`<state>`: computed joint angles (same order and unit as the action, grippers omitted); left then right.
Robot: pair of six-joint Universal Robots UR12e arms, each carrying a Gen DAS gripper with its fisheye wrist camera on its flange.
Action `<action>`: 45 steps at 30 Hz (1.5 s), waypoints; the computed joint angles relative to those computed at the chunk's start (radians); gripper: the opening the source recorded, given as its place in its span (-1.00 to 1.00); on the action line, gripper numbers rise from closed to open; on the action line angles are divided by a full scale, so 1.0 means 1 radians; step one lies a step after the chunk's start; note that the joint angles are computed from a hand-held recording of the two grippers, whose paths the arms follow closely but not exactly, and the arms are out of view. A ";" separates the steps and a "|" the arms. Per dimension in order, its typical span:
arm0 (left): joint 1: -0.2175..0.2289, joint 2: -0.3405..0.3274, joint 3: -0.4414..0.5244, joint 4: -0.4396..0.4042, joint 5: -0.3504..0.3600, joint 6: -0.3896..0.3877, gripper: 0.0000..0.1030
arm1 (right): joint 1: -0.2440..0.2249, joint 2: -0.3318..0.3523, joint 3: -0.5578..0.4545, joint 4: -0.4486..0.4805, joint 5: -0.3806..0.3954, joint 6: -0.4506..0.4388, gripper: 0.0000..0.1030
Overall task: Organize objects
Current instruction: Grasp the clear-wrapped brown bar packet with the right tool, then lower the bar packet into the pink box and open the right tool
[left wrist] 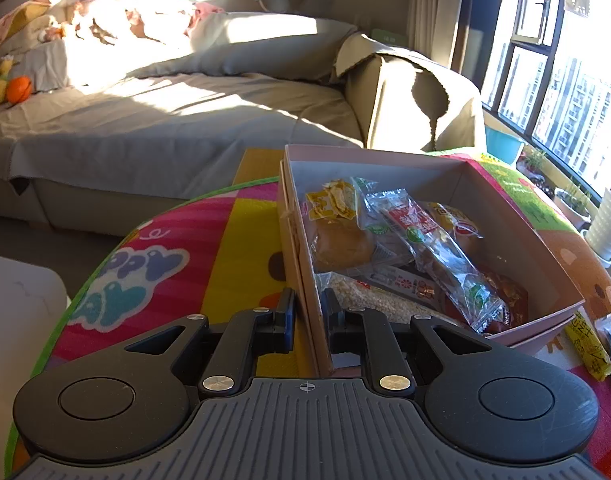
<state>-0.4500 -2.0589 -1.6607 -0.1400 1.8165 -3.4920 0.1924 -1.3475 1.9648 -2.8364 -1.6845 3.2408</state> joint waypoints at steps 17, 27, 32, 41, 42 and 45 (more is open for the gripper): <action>0.003 0.000 -0.003 0.011 -0.013 -0.006 -0.67 | 0.046 -0.104 0.056 0.003 -0.014 -0.146 0.56; 0.000 0.000 0.002 -0.001 -0.003 -0.002 -0.68 | 0.006 -0.035 0.035 -0.032 0.100 0.049 0.52; 0.000 0.001 0.002 -0.005 -0.004 0.000 -0.68 | 0.030 -0.010 0.026 -0.033 0.092 -0.022 -0.07; 0.001 0.002 0.000 -0.004 -0.005 0.001 -0.68 | 0.084 -0.075 0.060 -0.107 0.082 -0.170 -0.28; 0.001 0.002 0.001 -0.003 -0.006 0.001 -0.68 | 0.089 -0.080 0.061 -0.123 0.082 -0.190 -0.28; 0.001 0.001 0.001 -0.001 -0.007 -0.002 -0.68 | 0.104 -0.088 0.056 -0.160 0.085 -0.236 -0.28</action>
<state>-0.4493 -2.0574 -1.6602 -0.1413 1.8098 -3.4939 0.2964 -1.4360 2.0209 -2.9965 -1.5995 3.0053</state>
